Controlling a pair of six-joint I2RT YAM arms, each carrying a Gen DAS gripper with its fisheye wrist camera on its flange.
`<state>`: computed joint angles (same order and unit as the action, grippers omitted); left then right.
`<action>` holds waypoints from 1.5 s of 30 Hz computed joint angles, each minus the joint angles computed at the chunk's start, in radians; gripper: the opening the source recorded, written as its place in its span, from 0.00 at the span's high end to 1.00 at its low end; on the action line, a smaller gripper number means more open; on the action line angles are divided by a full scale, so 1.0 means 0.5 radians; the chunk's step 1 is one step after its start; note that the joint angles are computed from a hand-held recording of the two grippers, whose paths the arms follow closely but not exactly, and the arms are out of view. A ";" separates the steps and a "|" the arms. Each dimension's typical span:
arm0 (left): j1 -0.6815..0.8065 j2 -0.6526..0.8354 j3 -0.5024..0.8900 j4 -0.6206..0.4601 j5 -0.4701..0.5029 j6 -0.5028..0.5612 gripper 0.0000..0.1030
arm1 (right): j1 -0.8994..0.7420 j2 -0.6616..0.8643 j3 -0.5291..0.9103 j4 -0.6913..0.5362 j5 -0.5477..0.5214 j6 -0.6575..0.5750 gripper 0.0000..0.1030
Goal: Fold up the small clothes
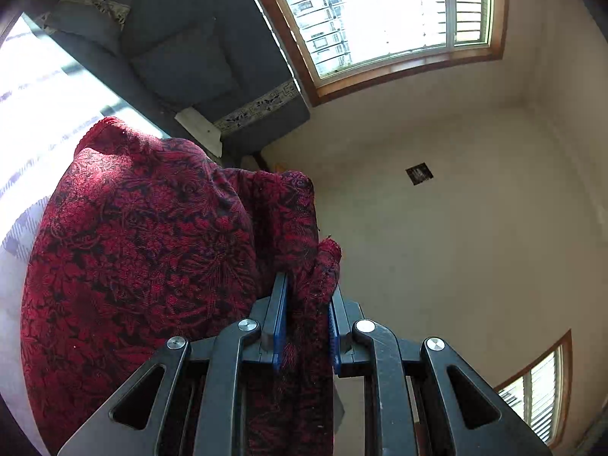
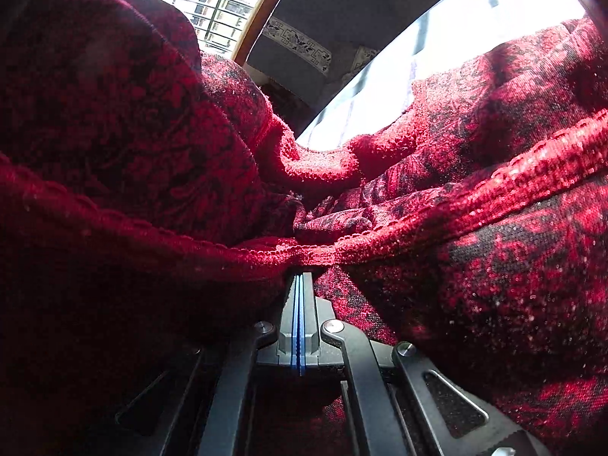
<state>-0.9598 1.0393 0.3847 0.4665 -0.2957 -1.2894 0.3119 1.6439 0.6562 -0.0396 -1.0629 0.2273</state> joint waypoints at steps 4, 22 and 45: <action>0.015 0.000 0.036 -0.107 0.024 0.035 0.82 | -0.147 -0.064 0.151 -0.500 0.085 -0.293 0.93; -0.046 0.758 0.554 0.151 0.233 0.172 0.40 | -1.375 -0.094 0.198 -1.895 -0.067 -2.062 0.62; -1.368 0.816 0.175 -0.445 -1.426 -0.255 0.21 | -0.750 -0.647 0.084 -1.430 0.161 -0.996 0.87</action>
